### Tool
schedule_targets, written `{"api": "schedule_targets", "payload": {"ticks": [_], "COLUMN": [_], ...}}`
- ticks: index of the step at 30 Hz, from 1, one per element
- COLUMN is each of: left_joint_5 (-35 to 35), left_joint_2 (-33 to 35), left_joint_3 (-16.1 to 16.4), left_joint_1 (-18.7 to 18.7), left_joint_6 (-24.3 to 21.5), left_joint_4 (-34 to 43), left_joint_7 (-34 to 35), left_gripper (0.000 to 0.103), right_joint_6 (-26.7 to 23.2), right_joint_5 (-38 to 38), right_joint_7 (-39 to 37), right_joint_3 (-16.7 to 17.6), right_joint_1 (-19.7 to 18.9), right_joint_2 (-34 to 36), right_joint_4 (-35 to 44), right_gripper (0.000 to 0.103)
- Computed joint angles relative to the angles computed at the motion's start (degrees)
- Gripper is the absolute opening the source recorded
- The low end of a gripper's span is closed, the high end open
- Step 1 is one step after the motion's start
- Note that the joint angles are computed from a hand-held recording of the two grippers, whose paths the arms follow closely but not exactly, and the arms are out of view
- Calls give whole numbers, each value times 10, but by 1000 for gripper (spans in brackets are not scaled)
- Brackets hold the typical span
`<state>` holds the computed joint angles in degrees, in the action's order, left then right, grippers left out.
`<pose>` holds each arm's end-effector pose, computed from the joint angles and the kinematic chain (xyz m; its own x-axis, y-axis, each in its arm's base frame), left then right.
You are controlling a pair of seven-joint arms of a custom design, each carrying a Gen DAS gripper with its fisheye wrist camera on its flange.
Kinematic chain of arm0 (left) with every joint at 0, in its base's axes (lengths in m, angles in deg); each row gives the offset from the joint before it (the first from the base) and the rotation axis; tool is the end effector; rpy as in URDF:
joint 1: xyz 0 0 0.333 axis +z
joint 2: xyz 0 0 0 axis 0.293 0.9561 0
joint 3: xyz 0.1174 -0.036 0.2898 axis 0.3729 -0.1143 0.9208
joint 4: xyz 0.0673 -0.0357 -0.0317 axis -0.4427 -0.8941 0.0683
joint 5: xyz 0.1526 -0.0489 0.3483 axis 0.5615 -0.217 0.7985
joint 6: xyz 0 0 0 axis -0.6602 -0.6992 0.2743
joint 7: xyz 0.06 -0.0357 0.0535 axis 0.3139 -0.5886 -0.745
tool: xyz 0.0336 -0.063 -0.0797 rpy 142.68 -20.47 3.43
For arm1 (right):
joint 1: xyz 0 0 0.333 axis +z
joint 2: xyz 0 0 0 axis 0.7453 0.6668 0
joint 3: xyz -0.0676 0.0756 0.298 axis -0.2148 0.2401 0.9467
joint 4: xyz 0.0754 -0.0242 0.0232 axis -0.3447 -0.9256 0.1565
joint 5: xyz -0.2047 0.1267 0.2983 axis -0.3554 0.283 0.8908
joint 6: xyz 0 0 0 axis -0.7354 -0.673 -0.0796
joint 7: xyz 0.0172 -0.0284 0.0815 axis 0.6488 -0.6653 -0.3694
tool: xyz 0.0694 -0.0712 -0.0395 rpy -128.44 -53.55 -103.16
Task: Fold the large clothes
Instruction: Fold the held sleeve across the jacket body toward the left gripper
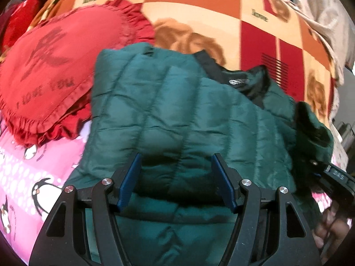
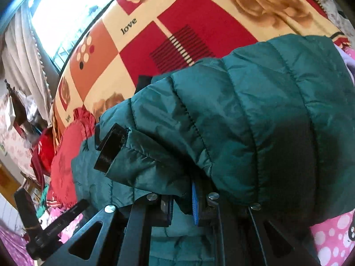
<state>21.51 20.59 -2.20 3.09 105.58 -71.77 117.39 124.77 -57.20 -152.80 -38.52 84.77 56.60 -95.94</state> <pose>0.6963 -0.2956 0.3351 -0.3186 -0.9216 0.2218 -0.6734 0.0554 -0.7372 0.5978 0.3999 0.3155 -0.2080 -0.8193 -0.5344 -0.5058 0.5577 -0.6581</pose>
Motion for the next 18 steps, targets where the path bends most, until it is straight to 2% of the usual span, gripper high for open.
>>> {"api": "schedule_targets", "payload": {"ticks": [2, 4, 5, 6, 7, 10, 11, 14, 16, 18], "left_joint_5": [5, 2, -5, -17, -33, -63, -70, -89, -111, -140], "left_joint_2": [2, 9, 15, 25, 36, 62, 64, 75, 83, 90], "left_joint_3": [-18, -50, -72, -109, -136, -152, -150, -156, -176, -202], "left_joint_1": [10, 30, 43, 67, 82, 76, 71, 62, 71, 82], "left_joint_6": [3, -3, -13, -25, -37, -83, -89, -103, -110, -118], "left_joint_4": [0, 8, 18, 29, 42, 89, 94, 112, 119, 125], "left_joint_7": [15, 34, 42, 57, 65, 79, 84, 111, 133, 153], "left_gripper": [65, 65, 65, 65, 66, 69, 70, 70, 70, 76], "right_joint_6": [19, 40, 56, 65, 71, 19, 10, 20, 36, 38], "right_joint_5": [-4, -5, 7, 27, 72, 181, 202, 237, 256, 275], "right_joint_7": [5, -2, -25, -54, -123, -290, -315, -331, -332, -349], "right_joint_3": [1, 1, 7, 10, 28, 76, 80, 71, 60, 54], "right_joint_1": [-6, -10, -17, -20, -32, -49, -50, -46, -42, -36], "right_joint_2": [6, 16, 25, 32, 43, 56, 58, 67, 71, 73], "right_joint_4": [7, 20, 32, 40, 51, 62, 65, 68, 67, 69], "right_gripper": [13, 13, 13, 13, 13, 13, 13, 15, 16, 17]}}
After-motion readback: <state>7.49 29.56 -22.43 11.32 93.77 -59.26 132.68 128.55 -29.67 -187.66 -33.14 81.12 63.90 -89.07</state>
